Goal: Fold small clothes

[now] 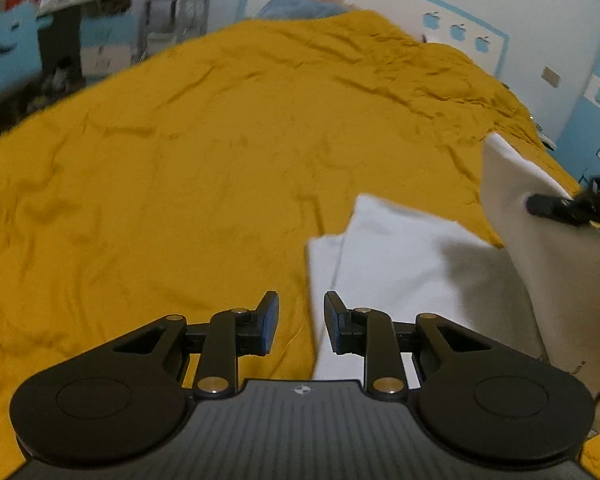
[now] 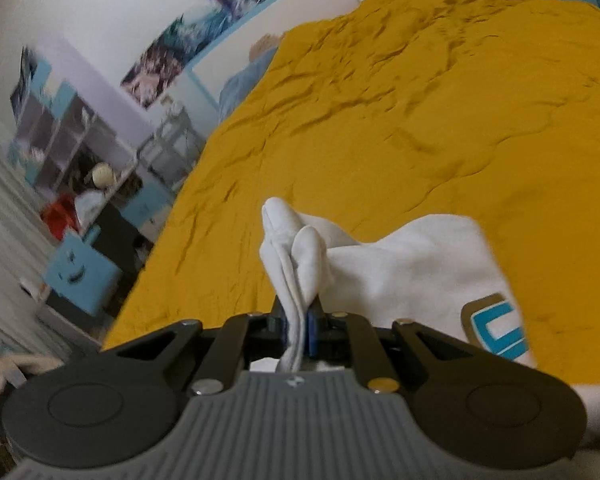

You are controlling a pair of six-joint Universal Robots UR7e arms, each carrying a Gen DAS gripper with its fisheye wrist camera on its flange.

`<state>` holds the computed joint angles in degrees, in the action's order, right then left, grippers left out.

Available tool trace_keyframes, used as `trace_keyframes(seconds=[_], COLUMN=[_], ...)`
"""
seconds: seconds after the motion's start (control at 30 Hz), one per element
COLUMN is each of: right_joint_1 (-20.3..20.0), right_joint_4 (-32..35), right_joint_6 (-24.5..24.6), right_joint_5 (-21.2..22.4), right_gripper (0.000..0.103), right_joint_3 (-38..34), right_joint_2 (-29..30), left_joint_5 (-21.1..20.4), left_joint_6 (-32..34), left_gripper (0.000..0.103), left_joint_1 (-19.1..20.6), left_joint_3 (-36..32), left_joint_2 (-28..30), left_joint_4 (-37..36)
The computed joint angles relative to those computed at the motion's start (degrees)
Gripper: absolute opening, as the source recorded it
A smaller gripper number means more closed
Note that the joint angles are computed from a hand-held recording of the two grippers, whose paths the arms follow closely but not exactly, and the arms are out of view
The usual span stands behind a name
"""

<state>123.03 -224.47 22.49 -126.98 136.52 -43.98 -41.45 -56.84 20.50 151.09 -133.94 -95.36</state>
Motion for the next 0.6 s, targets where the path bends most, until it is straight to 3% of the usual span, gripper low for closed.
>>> trace_keyframes(seconds=[0.1, 0.23, 0.27, 0.47, 0.6], right_joint_1=[2.0, 5.0, 5.0, 2.9, 0.5], right_joint_4=[4.1, 8.1, 8.4, 14.1, 16.8], right_joint_6=[1.6, 1.0, 0.6, 0.6, -0.7], right_joint_5=[-1.5, -10.3, -10.8, -11.2, -7.8], right_gripper=[0.004, 0.004, 0.004, 0.004, 0.005], right_joint_3=[-5.0, -13.1, -14.1, -20.5, -21.2], right_joint_2=[4.3, 11.9, 13.2, 19.0, 20.4], left_joint_5=[-0.2, -0.5, -0.6, -1.2, -1.5], left_joint_6=[2.1, 5.5, 5.7, 10.5, 11.4], left_gripper=[0.031, 0.031, 0.031, 0.031, 0.031], left_joint_1=[3.3, 7.0, 7.1, 11.5, 12.6], left_joint_3=[0.7, 1.5, 1.7, 3.3, 4.0], left_joint_2=[-1.0, -2.7, -3.9, -3.2, -2.5], left_joint_4=[-1.8, -5.6, -4.8, -12.2, -13.7])
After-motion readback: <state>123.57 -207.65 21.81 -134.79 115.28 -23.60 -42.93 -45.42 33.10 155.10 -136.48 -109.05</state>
